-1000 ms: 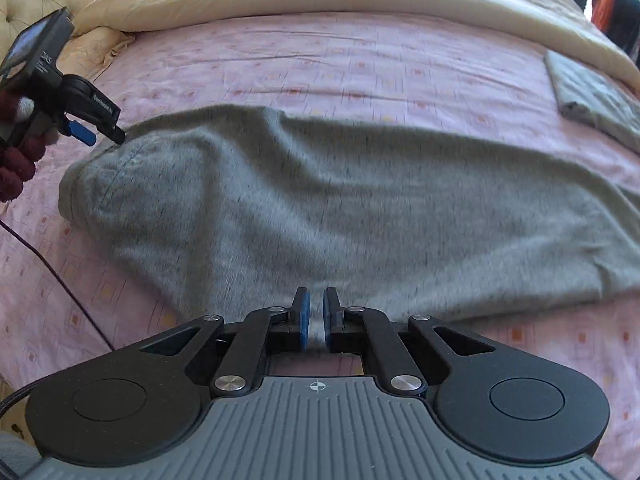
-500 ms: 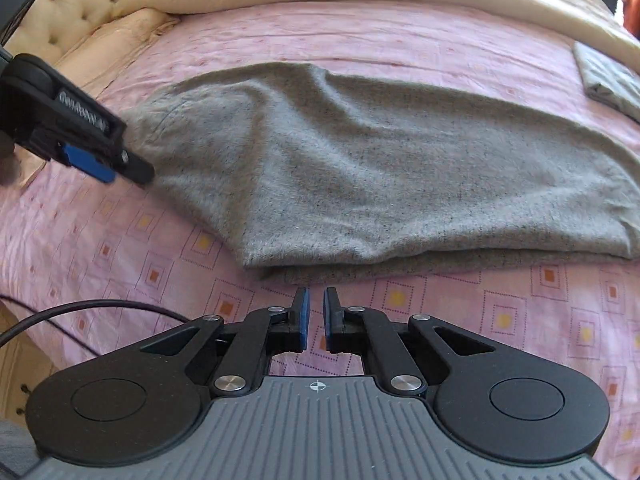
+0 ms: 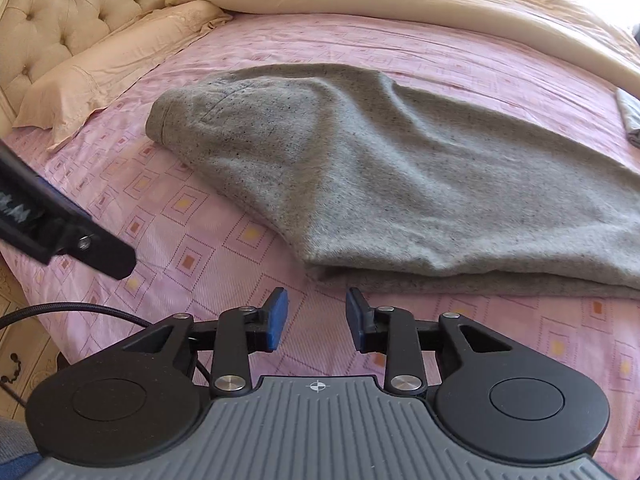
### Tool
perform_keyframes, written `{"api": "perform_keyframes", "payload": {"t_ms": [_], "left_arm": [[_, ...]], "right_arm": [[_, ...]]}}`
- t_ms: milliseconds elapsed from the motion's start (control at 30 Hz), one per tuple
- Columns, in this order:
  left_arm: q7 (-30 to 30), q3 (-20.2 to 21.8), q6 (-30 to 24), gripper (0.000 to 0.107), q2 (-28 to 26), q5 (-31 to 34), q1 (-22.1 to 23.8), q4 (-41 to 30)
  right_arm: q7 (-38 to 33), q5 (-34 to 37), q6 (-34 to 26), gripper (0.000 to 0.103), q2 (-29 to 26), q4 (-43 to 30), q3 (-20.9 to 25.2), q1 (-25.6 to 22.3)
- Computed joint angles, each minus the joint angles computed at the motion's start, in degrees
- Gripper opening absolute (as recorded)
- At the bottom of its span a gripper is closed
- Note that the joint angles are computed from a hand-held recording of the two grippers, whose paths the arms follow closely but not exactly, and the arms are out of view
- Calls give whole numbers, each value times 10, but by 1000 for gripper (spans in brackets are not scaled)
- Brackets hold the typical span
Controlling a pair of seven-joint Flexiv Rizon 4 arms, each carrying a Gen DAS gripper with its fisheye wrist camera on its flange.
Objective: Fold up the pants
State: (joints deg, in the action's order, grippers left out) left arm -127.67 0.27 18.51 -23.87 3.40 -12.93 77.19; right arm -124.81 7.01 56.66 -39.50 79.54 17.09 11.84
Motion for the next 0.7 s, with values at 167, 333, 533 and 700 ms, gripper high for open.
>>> {"api": "perform_keyframes", "payload": {"t_ms": [167,333,533,700], "left_arm": [[39,0,7,55,11,-4,11,20],[76,0,24,55,23,-19,28,44],[119,2,42,55,25,-32,46,56],[141,8,66,55,29,-22,51,61]], "right_arm": [[27,-25,35,31,-11,8,-17,26],[61,-62,87,31,-22,18,-36,50],[151,-102,49,29,-36,-3,-53,66],[142,-74,75,6,3,29,-7,39]]}}
